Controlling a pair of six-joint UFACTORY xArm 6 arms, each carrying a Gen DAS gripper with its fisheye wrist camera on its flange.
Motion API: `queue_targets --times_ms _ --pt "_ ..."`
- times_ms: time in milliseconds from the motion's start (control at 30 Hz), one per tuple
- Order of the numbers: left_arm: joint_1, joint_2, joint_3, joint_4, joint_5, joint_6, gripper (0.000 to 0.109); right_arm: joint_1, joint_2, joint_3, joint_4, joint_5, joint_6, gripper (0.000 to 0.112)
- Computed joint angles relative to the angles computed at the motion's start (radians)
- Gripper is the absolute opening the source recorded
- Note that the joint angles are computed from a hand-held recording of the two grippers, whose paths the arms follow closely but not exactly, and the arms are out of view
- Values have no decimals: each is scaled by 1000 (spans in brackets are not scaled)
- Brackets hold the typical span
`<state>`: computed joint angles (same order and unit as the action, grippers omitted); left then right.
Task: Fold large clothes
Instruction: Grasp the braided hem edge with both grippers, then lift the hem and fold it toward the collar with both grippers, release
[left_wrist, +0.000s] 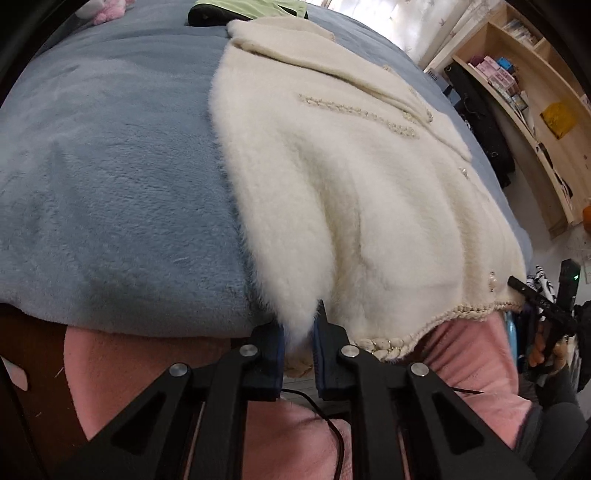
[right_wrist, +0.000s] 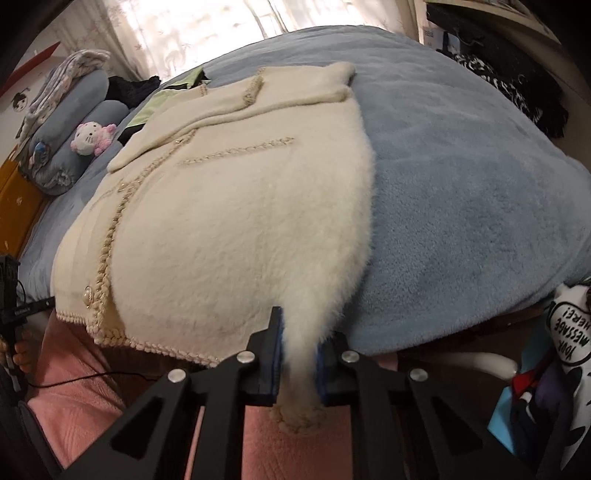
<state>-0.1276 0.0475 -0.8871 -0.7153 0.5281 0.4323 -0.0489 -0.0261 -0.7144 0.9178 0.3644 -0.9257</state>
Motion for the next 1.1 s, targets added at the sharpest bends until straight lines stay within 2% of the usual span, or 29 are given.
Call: queue_targets --times_ms 133,200,333,400,433,467,567,667,733,833,900,1000,1100 --pt "-6 9 -10 66 7 -32 12 -7 18 -16 -20 21 26 14" --pt "-11 32 -34 89 25 -66 25 -14 33 -30 -35 46 55 17" --pt "-19 68 -75 157 49 -139 30 -19 78 -69 -73 66 94 19" --pt "-17 80 -92 180 61 -165 28 -2 87 -68 -110 35 108 19" --pt "-17 82 -97 198 67 -187 24 11 87 -60 -148 7 129 16" --pt "-17 79 -100 227 72 -216 14 22 82 -52 -176 -13 148 14" --pt "-8 36 -97 243 115 -267 9 46 23 -7 -264 -59 200 11" --pt "24 -53 -85 151 149 -252 8 23 -67 6 -147 -27 115 10" --pt "54 -117 -93 -4 147 -192 7 -10 -121 -20 -28 28 43 10" --pt "69 -146 -140 -210 104 -124 7 -45 -141 -98 123 108 -38 9" --pt "71 -127 -194 -361 71 -68 7 -44 -116 -184 215 139 -77 8" --pt "93 -53 -312 -494 37 -39 7 -38 -31 -339 293 184 -58 7" --pt "119 74 -474 -472 15 -144 7 -32 100 -527 313 191 25 7"
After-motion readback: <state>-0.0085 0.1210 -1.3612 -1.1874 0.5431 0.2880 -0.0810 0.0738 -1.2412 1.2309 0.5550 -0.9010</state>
